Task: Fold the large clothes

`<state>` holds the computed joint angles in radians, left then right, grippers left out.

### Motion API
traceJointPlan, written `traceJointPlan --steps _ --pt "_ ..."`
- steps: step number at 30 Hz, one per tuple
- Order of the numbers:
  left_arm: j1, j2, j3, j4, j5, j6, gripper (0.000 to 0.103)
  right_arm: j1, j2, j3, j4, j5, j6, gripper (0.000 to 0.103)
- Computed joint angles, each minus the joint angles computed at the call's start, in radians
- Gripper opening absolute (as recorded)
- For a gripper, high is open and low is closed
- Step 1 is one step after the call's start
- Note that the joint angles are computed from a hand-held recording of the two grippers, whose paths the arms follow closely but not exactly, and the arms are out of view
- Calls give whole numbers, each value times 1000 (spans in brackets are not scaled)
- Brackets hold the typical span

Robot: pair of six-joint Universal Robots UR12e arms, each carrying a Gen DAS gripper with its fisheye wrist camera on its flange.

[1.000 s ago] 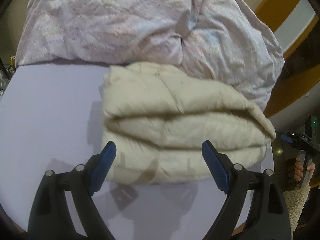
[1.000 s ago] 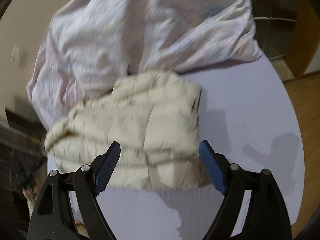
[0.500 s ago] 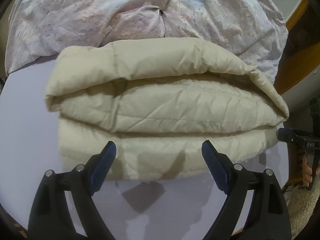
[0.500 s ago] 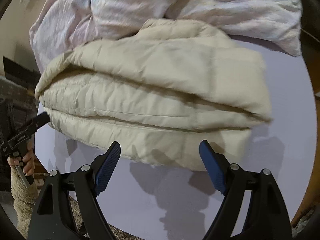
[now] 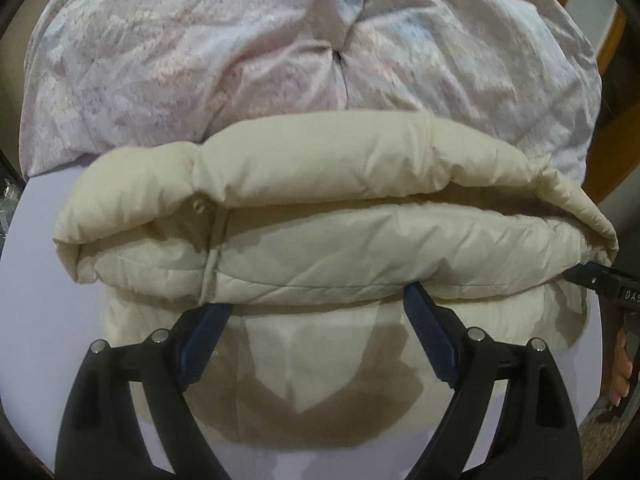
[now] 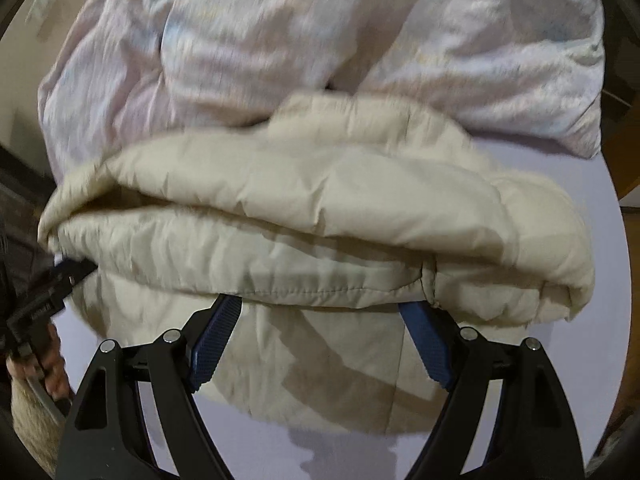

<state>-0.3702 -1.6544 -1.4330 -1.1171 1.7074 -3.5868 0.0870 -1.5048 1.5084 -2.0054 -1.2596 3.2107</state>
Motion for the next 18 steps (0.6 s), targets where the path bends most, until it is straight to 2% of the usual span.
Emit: traceJointPlan --steps 3,8,11,14,18 --pt "-1 -17 20 26 49 -1 87 5 13 2 -103 -19 73 83" --pt "13 -44 52 33 71 -19 87 9 35 9 -227 -40 185 83" --pt "19 -51 54 29 73 -21 87 9 42 13 -238 -44 197 83" --pt "24 -52 44 29 74 -24 89 16 40 24 -250 -81 189 83" --pt "30 -51 28 57 75 -34 90 10 21 75 -395 -62 213 83"
